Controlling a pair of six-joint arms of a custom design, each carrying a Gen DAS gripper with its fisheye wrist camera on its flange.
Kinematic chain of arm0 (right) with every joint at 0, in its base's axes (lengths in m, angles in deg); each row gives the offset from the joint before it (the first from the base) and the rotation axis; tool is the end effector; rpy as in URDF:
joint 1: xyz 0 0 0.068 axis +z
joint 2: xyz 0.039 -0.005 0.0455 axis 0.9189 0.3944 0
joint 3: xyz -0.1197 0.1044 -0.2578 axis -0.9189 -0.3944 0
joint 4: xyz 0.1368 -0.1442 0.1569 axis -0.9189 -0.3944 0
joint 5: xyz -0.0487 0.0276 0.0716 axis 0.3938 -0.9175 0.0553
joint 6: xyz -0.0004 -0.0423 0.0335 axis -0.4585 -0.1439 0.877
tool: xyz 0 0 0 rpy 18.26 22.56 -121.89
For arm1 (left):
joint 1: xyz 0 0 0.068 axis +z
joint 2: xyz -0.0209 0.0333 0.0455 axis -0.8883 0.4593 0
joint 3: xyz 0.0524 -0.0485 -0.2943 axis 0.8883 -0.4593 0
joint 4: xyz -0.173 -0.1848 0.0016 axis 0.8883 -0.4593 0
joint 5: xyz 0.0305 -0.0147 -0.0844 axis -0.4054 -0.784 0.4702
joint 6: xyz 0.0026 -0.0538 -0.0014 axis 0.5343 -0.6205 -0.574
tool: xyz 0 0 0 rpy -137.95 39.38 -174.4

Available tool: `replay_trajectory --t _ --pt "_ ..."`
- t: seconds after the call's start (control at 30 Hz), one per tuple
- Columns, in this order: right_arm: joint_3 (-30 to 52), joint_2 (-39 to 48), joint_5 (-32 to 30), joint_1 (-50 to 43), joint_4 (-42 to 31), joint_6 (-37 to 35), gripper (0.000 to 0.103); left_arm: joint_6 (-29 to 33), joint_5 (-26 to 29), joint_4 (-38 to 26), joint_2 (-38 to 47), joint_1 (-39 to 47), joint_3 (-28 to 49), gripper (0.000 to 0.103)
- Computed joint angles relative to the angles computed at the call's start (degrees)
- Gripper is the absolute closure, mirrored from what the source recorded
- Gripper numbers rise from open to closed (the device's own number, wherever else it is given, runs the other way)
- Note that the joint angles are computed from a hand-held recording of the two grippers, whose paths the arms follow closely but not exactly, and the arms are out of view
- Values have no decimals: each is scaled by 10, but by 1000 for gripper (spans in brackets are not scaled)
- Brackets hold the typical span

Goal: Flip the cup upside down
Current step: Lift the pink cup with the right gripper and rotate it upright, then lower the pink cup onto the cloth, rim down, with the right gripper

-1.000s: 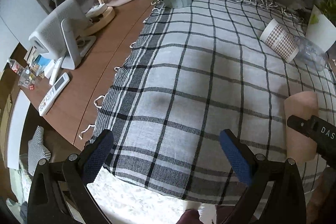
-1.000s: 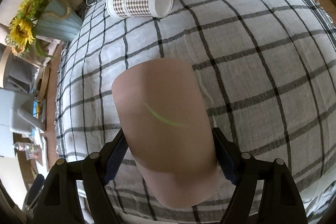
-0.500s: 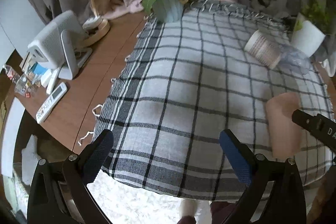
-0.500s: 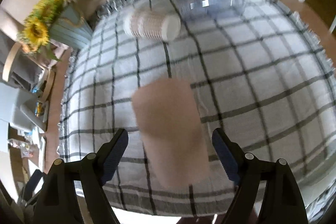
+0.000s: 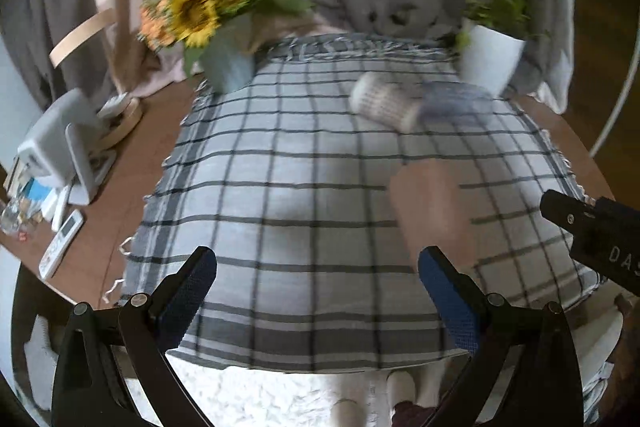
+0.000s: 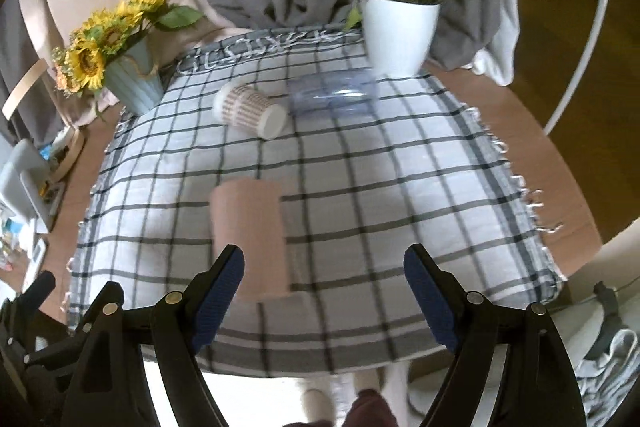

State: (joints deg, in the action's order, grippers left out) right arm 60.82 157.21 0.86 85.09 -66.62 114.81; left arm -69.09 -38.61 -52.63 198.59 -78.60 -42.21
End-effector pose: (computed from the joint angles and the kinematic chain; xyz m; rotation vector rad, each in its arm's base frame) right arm 0.2177 0.0536 0.1053 0.9185 2.3781 -0.2647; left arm 0.3032 -0.0935 0.0877 0.7702 2.3370 -0.2270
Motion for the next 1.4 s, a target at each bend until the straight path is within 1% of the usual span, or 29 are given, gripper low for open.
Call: replay_trajectory --t 0.1,0.2,0.23,0.33,0.4,0.43,0.47,0.57,0.7,0.77,0.9,0.97,1.1,1.13,1.2,1.27,1.4 --pt "-33 -26 6 -17 10 -17 21 -32 -12 49 -1 -32 -33 0" --pt "-70 -42 -7 -49 48 -65 21 -74 -29 105 14 -67 -62 0" --pt "-88 -45 -14 -65 72 -90 21 -84 -33 124 21 -75 -70 0" --pt "-117 -32 -16 -83 122 -128 21 -110 -55 190 53 -109 -94 0" --pt "-142 -17 -28 -103 177 -163 21 -128 -77 237 80 -133 -107 0" --pt "-149 -8 -31 -110 193 -175 21 -134 -83 255 90 -141 -111 0" --pt "-159 6 -36 -121 221 -195 21 -143 -93 277 105 -152 -114 0" --pt "-176 44 -44 -139 273 -222 21 -159 -120 337 150 -177 -118 0" --pt "-193 102 -66 -170 347 -258 21 -177 -130 372 207 -192 -97 1" --pt "-198 135 -76 -182 379 -270 21 -185 -133 394 228 -195 -93 6" --pt "-202 178 -90 -200 423 -288 21 -196 -150 418 259 -206 -81 7" --pt "-202 194 -96 -206 437 -294 21 -201 -155 425 268 -209 -76 13" --pt "-205 218 -112 -215 464 -310 21 -210 -166 426 282 -220 -62 20" --pt "-204 221 -115 -216 465 -312 21 -210 -168 424 285 -222 -58 24" --pt "-205 228 -119 -218 471 -318 21 -207 -173 426 293 -227 -53 31" --pt "-206 229 -119 -220 474 -320 21 -205 -170 424 297 -229 -50 43" --pt "-207 230 -120 -225 475 -322 21 -208 -174 416 294 -234 -46 43"
